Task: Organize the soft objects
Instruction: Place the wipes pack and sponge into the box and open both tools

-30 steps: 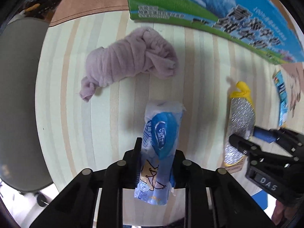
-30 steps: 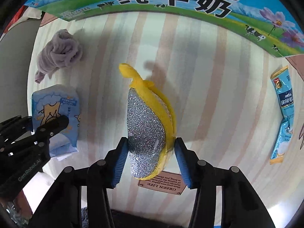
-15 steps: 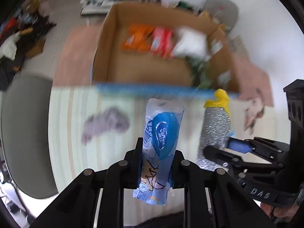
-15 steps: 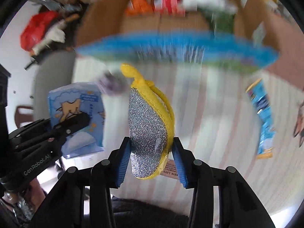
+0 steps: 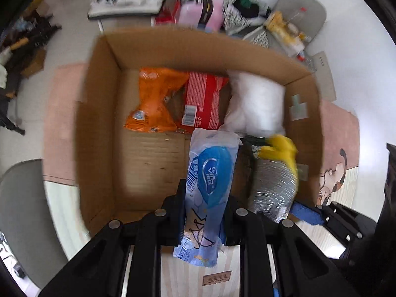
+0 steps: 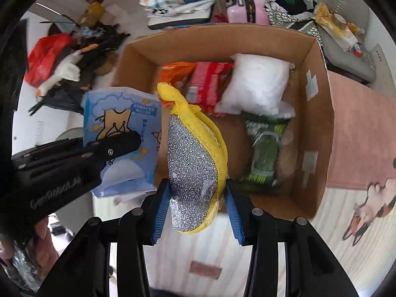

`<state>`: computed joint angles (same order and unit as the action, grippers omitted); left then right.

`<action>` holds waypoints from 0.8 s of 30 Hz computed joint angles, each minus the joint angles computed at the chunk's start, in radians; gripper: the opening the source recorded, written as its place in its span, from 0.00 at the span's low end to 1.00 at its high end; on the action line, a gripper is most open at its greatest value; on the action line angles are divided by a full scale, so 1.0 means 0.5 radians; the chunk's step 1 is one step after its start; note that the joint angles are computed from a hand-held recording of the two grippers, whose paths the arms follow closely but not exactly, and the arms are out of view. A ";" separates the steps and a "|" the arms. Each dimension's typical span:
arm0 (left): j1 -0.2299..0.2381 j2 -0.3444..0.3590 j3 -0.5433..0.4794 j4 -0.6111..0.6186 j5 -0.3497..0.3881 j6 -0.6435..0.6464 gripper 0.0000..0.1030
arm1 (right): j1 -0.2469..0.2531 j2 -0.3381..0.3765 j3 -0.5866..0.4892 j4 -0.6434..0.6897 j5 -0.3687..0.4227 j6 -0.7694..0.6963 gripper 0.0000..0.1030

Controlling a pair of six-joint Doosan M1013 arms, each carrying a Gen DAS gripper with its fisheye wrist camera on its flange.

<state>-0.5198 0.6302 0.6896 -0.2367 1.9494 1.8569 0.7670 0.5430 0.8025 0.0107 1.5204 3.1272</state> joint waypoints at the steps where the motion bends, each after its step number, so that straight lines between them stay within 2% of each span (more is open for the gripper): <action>1: -0.007 0.033 -0.001 -0.010 0.046 -0.024 0.17 | -0.021 -0.015 0.062 0.035 -0.056 -0.009 0.45; 3: -0.018 0.070 0.010 -0.007 0.102 -0.051 0.17 | -0.042 -0.028 0.147 0.087 -0.111 -0.021 0.45; 10: -0.046 0.102 0.098 0.044 0.112 -0.063 0.17 | -0.101 -0.016 0.297 0.202 -0.137 -0.046 0.45; 12: -0.052 0.104 0.101 0.060 0.111 -0.050 0.19 | -0.106 -0.025 0.343 0.228 -0.183 -0.042 0.45; 16: -0.054 0.109 0.044 0.091 0.138 -0.075 0.26 | -0.107 -0.024 0.351 0.231 -0.167 -0.030 0.48; 17: -0.051 0.105 0.022 0.077 0.134 -0.064 0.29 | -0.104 -0.034 0.362 0.226 -0.185 -0.010 0.49; 19: -0.053 0.082 -0.012 0.087 0.091 -0.023 0.36 | -0.094 -0.047 0.348 0.193 -0.177 0.013 0.59; 20: -0.051 0.064 -0.020 0.089 0.055 -0.009 0.44 | -0.086 -0.044 0.326 0.162 -0.134 0.025 0.71; 21: -0.048 0.049 -0.031 0.082 0.029 0.000 0.54 | -0.078 -0.042 0.298 0.119 -0.083 0.036 0.76; 22: -0.045 0.035 -0.041 0.074 0.009 0.005 0.58 | -0.067 -0.035 0.257 0.080 -0.011 0.051 0.76; 24: -0.042 -0.001 -0.037 0.083 -0.049 0.025 0.69 | -0.051 -0.039 0.225 0.042 0.036 0.079 0.76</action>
<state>-0.5407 0.6296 0.6709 -0.1951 1.9248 1.8694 0.7417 0.5235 0.9152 0.0315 1.5384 3.1668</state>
